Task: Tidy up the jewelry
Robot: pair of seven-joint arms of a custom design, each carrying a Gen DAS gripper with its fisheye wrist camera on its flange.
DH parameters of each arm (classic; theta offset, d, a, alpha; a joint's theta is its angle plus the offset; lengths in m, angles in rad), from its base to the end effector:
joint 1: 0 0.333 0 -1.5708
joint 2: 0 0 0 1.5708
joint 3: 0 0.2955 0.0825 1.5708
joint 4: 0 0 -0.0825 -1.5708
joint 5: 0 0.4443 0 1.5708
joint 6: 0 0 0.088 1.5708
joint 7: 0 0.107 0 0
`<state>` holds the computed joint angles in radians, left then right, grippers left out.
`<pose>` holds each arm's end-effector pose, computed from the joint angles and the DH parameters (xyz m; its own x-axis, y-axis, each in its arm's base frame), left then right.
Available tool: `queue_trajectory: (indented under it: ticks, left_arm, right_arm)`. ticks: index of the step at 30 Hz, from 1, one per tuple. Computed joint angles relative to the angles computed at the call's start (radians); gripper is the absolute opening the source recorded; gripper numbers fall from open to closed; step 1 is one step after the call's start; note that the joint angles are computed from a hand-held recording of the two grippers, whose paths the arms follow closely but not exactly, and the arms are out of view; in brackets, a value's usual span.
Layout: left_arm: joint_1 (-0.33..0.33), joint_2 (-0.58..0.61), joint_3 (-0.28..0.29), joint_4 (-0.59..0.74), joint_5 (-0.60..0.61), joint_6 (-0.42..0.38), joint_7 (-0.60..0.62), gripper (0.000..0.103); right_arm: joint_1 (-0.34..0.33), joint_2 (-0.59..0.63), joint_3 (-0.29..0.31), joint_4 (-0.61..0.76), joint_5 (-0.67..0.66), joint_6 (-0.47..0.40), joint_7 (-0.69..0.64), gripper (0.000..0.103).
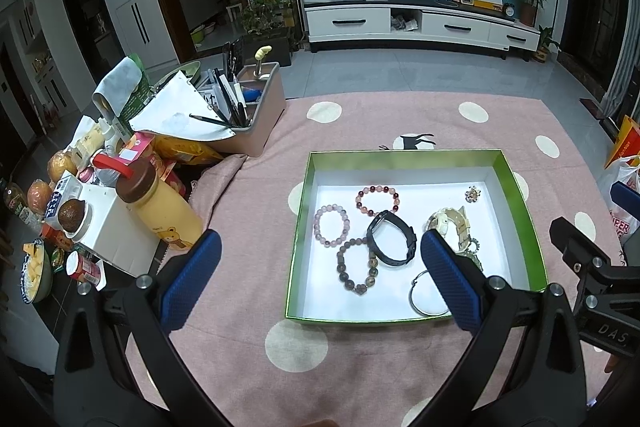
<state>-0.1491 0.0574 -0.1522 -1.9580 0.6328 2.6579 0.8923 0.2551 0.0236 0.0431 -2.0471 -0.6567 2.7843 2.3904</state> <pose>0.6334 -0.2129 0.4694 -0.0373 -0.9910 -0.1282 -0.7234 0.1153 -0.6807 0.6142 0.2174 0.4544 0.0096 -0.9999 0.0113 -0.6923 -0.0148 -0.7215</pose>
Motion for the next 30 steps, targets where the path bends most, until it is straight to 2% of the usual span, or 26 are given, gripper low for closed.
queue_trajectory:
  ticks: [30]
  left_arm:
    - [0.0, 0.01, 0.005, 0.007, 0.002, -0.012, -0.006, 0.101]
  right_arm:
    - [0.004, 0.005, -0.002, 0.008, 0.012, -0.002, -0.009, 0.102]
